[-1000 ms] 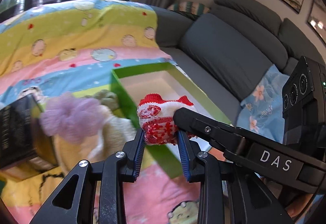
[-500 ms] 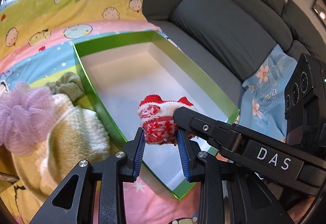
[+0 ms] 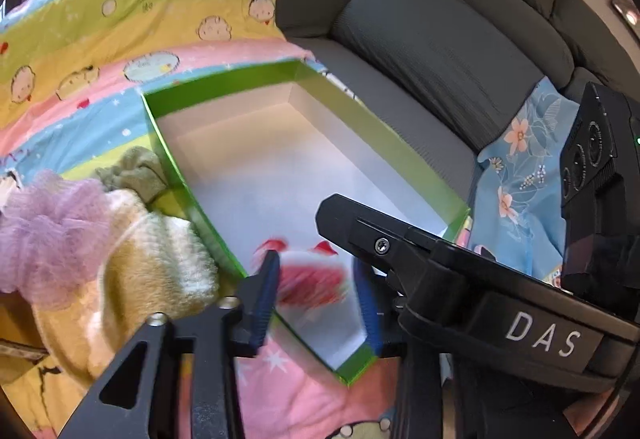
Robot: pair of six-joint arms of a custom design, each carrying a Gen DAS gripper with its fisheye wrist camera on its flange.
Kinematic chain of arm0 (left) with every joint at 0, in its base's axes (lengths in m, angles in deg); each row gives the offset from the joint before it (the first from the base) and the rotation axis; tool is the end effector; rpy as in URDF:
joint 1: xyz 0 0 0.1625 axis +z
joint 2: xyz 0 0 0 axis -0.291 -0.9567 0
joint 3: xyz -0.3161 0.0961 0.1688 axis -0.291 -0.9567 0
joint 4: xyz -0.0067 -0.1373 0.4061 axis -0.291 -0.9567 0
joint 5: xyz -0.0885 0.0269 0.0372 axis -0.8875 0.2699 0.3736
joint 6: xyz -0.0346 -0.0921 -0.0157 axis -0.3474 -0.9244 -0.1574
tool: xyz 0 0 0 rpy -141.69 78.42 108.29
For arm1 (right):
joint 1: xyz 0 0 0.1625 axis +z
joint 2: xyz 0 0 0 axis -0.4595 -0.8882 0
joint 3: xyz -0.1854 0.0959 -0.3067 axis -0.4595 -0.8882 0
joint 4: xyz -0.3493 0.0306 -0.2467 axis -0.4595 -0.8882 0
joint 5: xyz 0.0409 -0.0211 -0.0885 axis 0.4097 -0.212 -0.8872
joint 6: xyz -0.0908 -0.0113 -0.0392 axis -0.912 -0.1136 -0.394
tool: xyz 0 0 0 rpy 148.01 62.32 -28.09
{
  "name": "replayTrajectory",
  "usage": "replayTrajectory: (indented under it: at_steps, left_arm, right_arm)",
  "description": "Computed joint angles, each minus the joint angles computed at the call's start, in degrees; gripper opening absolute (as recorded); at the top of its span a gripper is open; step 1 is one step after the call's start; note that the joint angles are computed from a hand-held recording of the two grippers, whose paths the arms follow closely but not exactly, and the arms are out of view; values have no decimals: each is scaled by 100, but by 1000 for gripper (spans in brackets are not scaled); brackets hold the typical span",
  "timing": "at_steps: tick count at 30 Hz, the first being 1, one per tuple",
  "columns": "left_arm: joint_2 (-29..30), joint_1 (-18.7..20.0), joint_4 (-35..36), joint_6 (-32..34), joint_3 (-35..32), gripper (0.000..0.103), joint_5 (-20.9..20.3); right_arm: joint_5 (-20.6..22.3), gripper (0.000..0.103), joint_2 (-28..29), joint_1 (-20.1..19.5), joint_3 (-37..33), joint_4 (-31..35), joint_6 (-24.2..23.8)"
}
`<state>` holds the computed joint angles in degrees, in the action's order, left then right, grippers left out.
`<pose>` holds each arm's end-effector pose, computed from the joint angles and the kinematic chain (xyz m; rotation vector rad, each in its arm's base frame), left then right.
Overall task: Organize soft objects
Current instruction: 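Carry the plush toy into the green box and open the right gripper, then reach the right gripper to the cream towel and grasp its edge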
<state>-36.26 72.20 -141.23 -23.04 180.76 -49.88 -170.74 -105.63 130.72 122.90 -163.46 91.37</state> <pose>-0.1632 -0.5581 0.1333 0.5029 2.6414 -0.6767 0.2337 -0.5687 0.0813 0.1402 -2.7289 0.7625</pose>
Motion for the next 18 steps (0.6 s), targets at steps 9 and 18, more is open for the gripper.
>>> replayTrajectory:
  at_steps: [9, 18]
  left_arm:
    - [-1464, -318, -167, -304, 982, 74, 777]
    - [-3468, -363, 603, -1584, 2162, 75, 2173]
  right_arm:
    - [219, 88, -238, 427, 170, 27, -159]
    - [613, 88, 244, 700, 45, 567, -401]
